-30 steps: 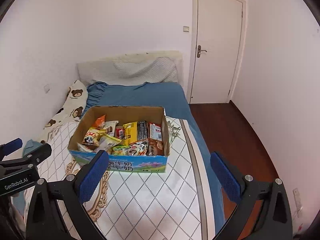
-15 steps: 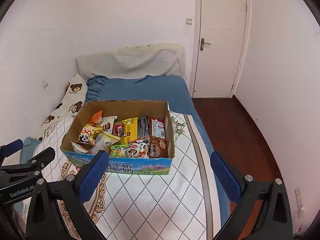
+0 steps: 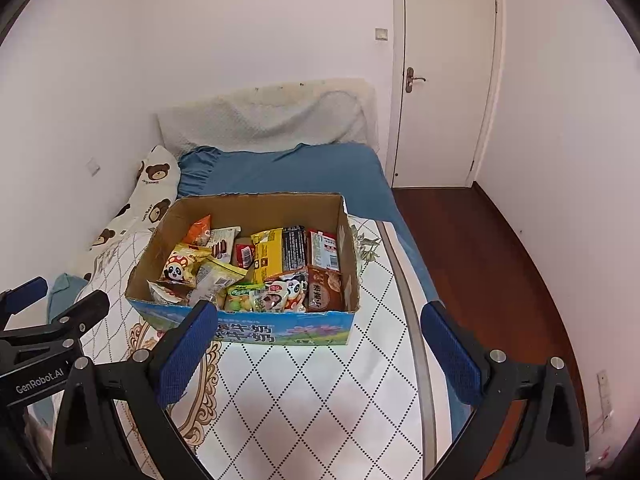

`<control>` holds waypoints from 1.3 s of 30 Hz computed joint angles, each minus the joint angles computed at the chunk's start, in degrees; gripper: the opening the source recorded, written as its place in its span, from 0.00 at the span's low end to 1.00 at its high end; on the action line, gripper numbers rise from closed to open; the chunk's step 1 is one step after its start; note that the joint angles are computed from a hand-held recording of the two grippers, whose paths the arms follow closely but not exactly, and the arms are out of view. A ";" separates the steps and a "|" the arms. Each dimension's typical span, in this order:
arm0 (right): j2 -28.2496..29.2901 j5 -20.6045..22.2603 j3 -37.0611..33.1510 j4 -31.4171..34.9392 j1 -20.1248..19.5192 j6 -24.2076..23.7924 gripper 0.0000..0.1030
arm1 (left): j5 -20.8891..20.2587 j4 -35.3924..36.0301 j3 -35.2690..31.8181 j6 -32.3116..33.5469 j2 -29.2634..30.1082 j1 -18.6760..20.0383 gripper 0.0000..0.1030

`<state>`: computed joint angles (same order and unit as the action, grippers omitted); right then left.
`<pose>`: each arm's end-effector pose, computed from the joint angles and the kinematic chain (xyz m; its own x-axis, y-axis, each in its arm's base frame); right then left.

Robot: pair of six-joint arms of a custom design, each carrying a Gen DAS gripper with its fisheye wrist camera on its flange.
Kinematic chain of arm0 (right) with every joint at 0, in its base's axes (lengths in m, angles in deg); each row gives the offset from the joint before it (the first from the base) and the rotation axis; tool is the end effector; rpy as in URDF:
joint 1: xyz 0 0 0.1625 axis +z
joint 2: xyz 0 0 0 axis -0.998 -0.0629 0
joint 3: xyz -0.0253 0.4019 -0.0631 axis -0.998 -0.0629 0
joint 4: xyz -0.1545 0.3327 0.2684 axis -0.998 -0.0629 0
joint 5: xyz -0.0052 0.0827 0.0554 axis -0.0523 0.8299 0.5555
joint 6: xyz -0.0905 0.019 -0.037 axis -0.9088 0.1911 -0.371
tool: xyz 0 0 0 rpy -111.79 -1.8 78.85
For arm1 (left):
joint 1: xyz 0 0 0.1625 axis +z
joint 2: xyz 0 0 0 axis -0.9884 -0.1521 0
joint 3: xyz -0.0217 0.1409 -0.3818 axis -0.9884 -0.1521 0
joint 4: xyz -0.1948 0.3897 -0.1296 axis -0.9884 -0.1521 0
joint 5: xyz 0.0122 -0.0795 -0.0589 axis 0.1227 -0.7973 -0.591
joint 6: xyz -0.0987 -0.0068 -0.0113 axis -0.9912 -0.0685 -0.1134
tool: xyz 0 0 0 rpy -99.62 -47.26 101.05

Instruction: Organize snacks

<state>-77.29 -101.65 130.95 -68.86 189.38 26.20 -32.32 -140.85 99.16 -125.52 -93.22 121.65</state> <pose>0.2257 -0.6595 0.4489 -0.6902 -0.0679 0.7204 -0.5513 0.6941 -0.4628 -0.5131 -0.7310 0.0987 -0.6566 -0.1890 -0.7302 0.4005 0.7330 -0.5498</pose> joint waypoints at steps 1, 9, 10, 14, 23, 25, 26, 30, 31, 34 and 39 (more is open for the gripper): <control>-0.04 0.04 0.02 0.16 -0.01 0.14 1.00 | -0.08 0.20 -0.11 -0.13 0.01 -0.01 1.00; 0.07 0.15 -0.05 0.39 -0.06 0.24 1.00 | -0.20 0.16 -0.13 -0.24 -0.01 -0.09 1.00; 0.05 0.13 -0.03 0.44 -0.05 0.38 1.00 | -0.28 -0.15 0.15 -0.03 -0.19 -0.09 1.00; 0.03 0.23 0.03 0.39 -0.14 0.34 1.00 | -0.16 -0.39 0.55 0.13 -0.50 -0.25 1.00; 0.03 0.30 0.19 0.32 -0.21 0.26 1.00 | -0.43 0.61 0.19 -0.18 -0.56 -0.41 1.00; 0.00 0.35 0.33 0.12 -0.28 0.14 1.00 | -0.45 0.51 0.31 -0.18 -0.59 -0.39 1.00; 0.01 0.30 0.31 0.23 -0.30 0.19 1.00 | -0.42 0.51 0.33 -0.15 -0.66 -0.42 1.00; 0.04 0.42 0.32 0.19 -0.36 0.10 1.00 | -0.35 -0.73 0.98 0.67 -0.84 -0.43 1.00; 0.04 0.48 0.32 0.16 -0.37 0.07 1.00 | -0.33 -0.75 0.93 0.77 -0.87 -0.44 1.00; -0.02 0.47 0.53 -0.12 -0.33 0.16 1.00 | -0.33 -1.52 1.24 1.43 -0.96 -0.43 1.00; -0.15 0.58 0.66 -0.01 -0.30 0.52 1.00 | -0.59 -1.11 1.15 1.20 -0.89 -0.35 1.00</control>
<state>-77.44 -101.07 131.61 -68.87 189.08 26.71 -32.91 -141.96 100.31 -124.32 -94.10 121.29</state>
